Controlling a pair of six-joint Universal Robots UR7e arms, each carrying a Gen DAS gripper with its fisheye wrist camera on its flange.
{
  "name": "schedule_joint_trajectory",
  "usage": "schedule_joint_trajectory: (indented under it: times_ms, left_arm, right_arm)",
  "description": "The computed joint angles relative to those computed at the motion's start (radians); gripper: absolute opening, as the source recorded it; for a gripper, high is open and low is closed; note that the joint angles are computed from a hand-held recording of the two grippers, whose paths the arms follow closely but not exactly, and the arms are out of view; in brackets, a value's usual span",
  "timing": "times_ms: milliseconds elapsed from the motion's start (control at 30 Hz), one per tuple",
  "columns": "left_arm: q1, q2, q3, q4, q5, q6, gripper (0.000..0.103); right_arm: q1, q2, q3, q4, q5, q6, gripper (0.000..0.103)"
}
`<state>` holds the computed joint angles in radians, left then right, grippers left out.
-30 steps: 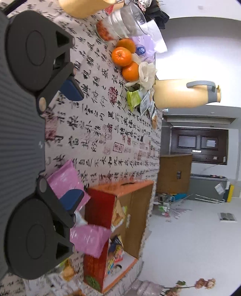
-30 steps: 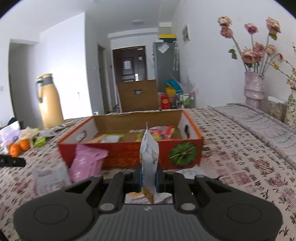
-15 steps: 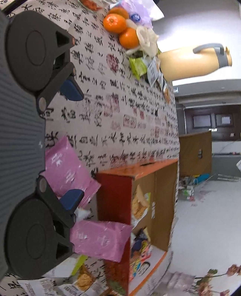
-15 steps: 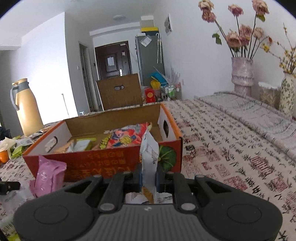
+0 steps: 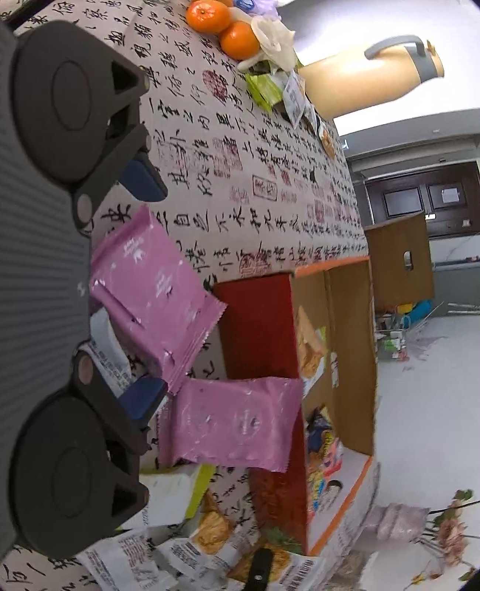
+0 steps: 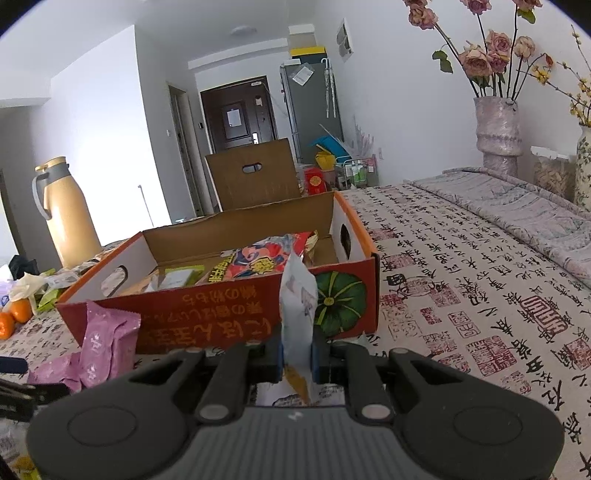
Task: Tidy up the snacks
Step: 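Grasp pink Delicious food packet with left tool while right tool holds white packet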
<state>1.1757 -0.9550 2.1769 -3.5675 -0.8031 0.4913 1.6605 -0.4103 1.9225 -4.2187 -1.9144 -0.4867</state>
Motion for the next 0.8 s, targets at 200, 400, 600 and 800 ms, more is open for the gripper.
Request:
schedule_joint_trajectory:
  times_ms: [200,400,600,800]
  left_arm:
    - [0.009,0.009,-0.021,0.019,-0.01,0.007,0.103]
    - [0.02,-0.003,-0.031,0.048,-0.023,-0.002,0.103]
    - [0.023,-0.013,-0.034,0.057,-0.007,0.0,0.103]
    - [0.04,-0.012,-0.059,0.108,-0.016,-0.022,0.102]
  right_arm:
    - [-0.008,-0.007,0.01,0.01,0.024,0.008,0.013]
    - [-0.014,-0.011,0.018,0.015,0.044,0.012,0.013]
    - [-0.016,-0.011,0.023,0.009,0.054,0.012,0.013]
    - [-0.018,-0.011,0.024,0.009,0.056,0.013,0.013]
